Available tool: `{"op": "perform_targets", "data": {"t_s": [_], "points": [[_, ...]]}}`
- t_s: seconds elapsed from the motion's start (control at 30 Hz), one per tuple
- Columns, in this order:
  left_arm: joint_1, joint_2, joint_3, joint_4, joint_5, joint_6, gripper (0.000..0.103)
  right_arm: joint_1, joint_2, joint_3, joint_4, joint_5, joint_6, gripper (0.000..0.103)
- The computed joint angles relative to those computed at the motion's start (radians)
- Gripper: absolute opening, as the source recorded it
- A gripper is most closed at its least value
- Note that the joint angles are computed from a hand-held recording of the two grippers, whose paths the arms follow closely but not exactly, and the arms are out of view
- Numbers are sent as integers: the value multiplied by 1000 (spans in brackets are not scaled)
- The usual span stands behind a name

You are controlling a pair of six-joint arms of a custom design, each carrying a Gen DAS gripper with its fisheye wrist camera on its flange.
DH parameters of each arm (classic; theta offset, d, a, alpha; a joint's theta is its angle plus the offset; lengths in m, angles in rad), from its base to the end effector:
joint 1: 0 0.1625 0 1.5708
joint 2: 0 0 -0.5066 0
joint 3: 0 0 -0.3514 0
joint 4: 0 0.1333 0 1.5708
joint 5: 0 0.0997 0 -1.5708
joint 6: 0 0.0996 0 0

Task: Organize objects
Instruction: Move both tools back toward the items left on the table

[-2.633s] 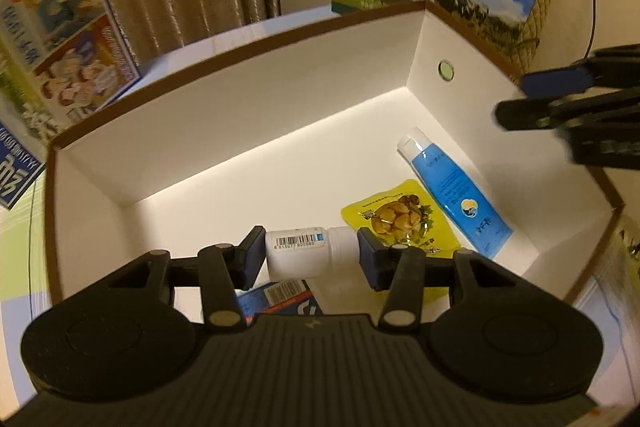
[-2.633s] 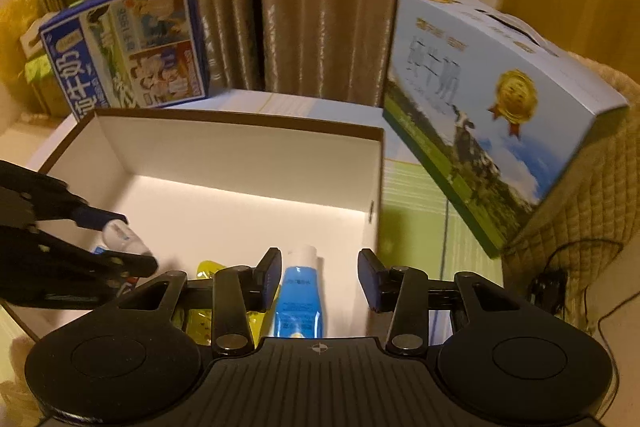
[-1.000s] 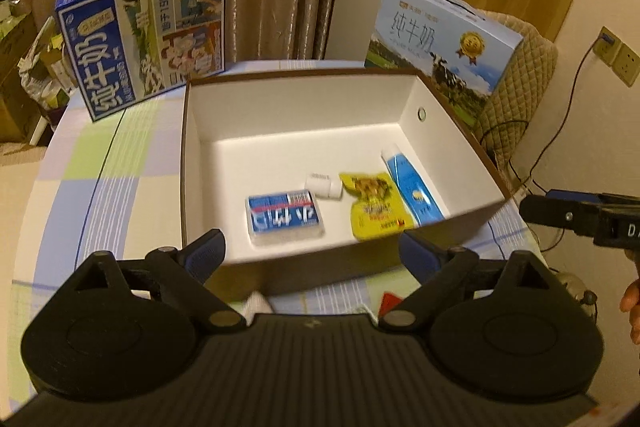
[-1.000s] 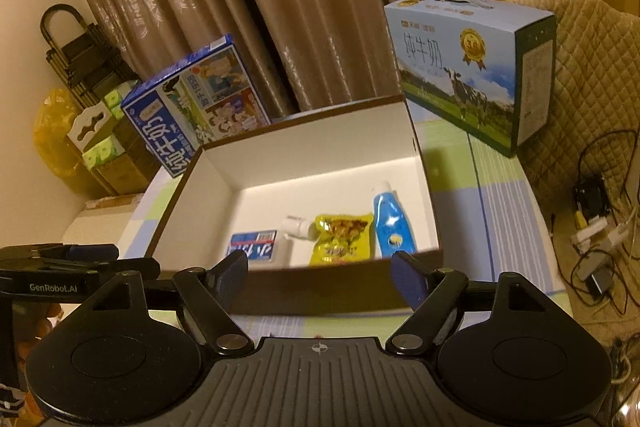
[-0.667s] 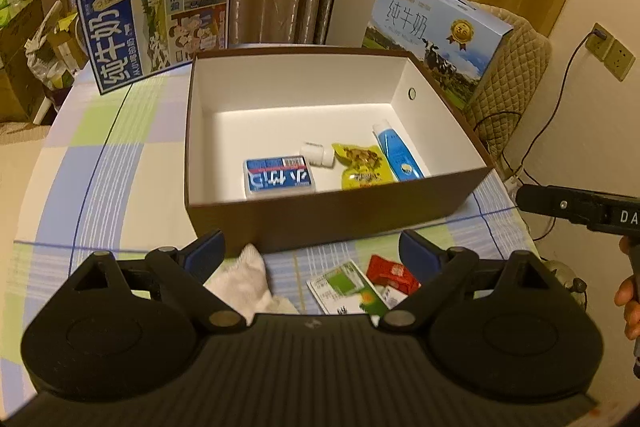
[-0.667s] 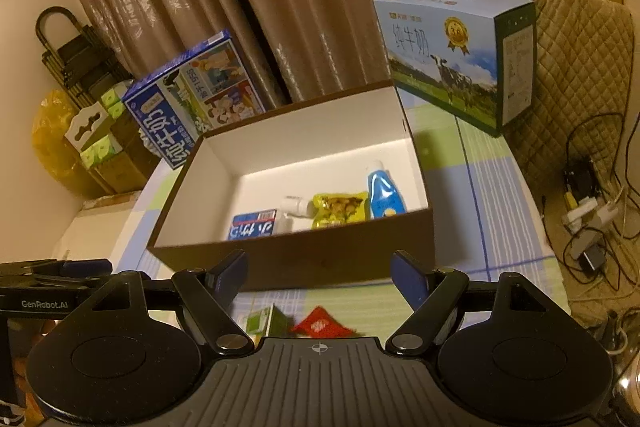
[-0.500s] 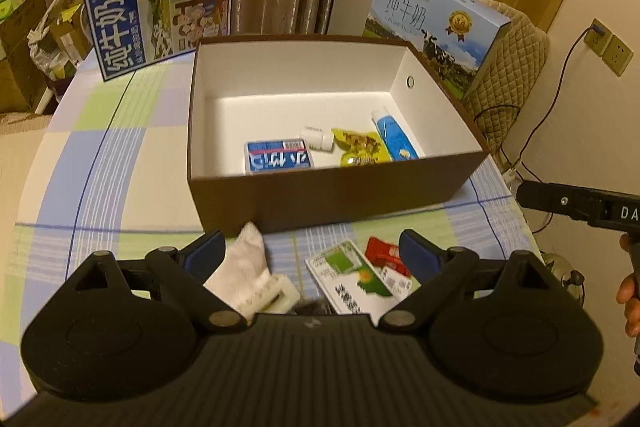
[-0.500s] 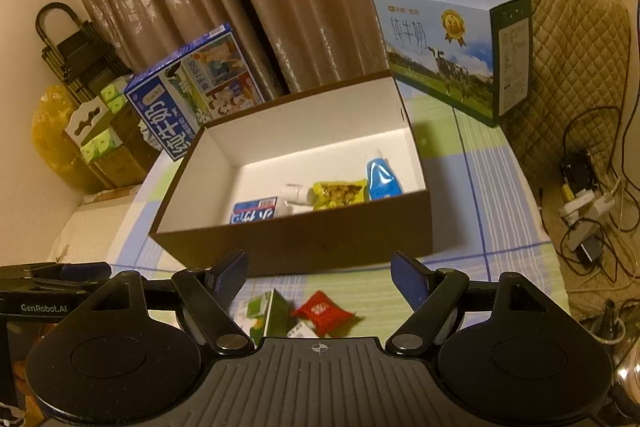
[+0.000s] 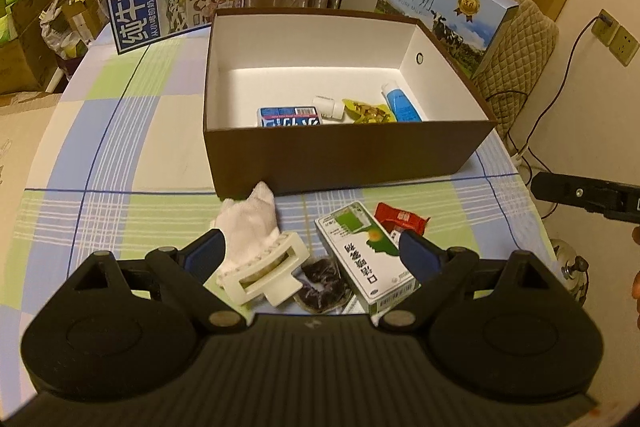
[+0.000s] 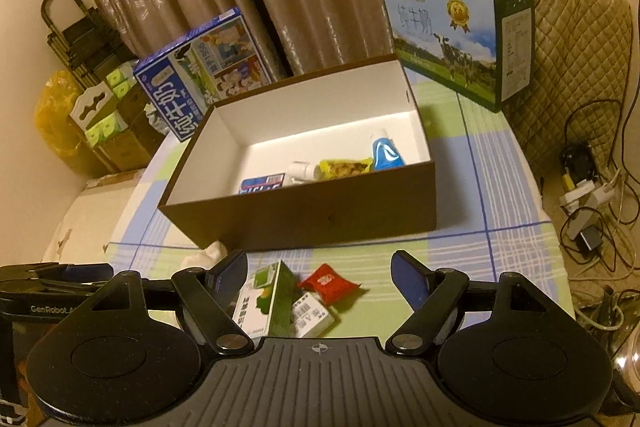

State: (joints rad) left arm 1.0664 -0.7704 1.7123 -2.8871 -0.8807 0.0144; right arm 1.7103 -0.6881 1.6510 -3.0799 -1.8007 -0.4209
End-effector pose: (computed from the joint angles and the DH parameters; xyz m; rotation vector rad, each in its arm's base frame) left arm -0.1618 -0.7001 0.1961 0.4728 2.4396 -0.6717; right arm 0.2107 -0.7051 0.1647 0.6758 -2.6702 0.7189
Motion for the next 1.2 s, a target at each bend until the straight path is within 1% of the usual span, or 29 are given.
{"op": "perform_targets", "data": {"t_s": [0.33, 0.6, 0.87, 1.07, 1.2], "points": [[5, -15, 36, 38, 31, -41, 91, 7, 13, 23, 38, -26, -28, 76], [28, -30, 64, 71, 61, -102, 91, 19, 60, 16, 91, -54, -60, 76], [53, -37, 78, 71, 81, -126, 91, 27, 115, -11, 104, -89, -91, 76], [76, -34, 75, 57, 84, -120, 91, 36, 159, -25, 92, -115, -154, 76], [89, -28, 67, 49, 86, -109, 91, 42, 193, -34, 61, -139, -200, 75]]}}
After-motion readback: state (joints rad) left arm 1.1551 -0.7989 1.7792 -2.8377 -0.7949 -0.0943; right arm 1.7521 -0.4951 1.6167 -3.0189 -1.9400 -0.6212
